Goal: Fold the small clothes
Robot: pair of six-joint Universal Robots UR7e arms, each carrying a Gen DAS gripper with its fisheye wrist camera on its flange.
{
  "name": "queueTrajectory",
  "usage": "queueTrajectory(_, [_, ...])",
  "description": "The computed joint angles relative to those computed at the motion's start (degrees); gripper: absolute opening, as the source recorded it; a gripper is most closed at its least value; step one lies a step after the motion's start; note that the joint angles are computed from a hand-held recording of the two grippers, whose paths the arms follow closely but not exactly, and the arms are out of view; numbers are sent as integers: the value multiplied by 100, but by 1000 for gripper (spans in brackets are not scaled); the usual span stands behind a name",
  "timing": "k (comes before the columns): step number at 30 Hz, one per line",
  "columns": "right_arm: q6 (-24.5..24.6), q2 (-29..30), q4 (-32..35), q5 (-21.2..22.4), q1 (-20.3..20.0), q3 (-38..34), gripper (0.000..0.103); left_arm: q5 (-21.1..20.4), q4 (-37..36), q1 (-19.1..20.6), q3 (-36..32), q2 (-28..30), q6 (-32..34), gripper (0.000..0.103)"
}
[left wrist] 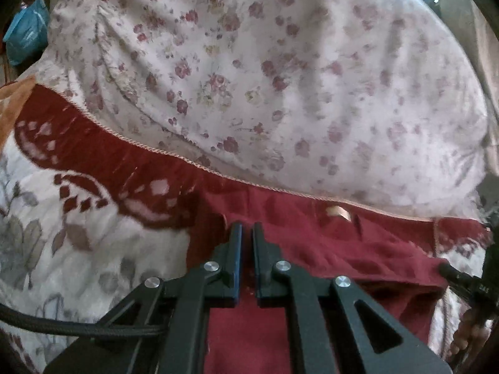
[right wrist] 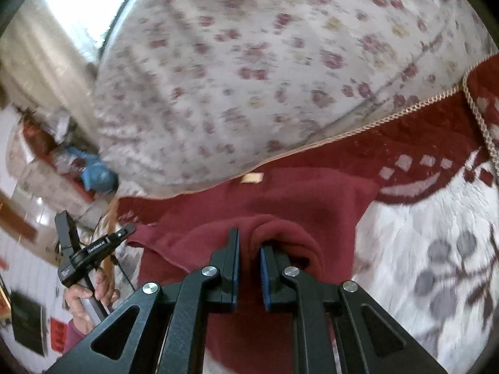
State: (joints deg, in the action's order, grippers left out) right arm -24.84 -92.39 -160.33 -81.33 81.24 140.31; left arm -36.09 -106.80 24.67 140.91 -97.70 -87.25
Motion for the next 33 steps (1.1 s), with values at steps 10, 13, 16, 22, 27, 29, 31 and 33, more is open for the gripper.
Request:
queueTrajectory(10, [384, 589, -455, 127, -167, -329, 63, 131, -1450, 874, 46, 94, 1111, 56])
queueTrajectory(13, [0, 177, -758, -51, 40, -65, 64, 123, -757, 644, -7, -154, 832, 61])
queueTrajectory(16, [-421, 77, -711, -303, 368, 88, 57, -3, -196, 544, -81, -67, 545, 67])
queueTrajectory(22, [-119, 1733, -1546, -1695, 980, -513, 53, -278, -8, 1072, -195, 624, 532, 75])
queueTrajectory(27, [246, 2749, -2108, -2223, 856, -1123, 51, -165, -752, 1400, 53, 417, 740, 89])
queueTrajectory(29, [351, 2759, -2086, -2269, 870, -1144, 51, -239, -745, 1377, 72, 252, 725, 89])
queueTrajectory(31, [306, 2651, -2236, -2440, 1042, -1021, 54, -179, -53, 1089, 5, 5, 340, 89])
queueTrajectory(33, [310, 2357, -2299, -2390, 1245, -772, 61, -229, 570, 747, -69, -229, 25, 89])
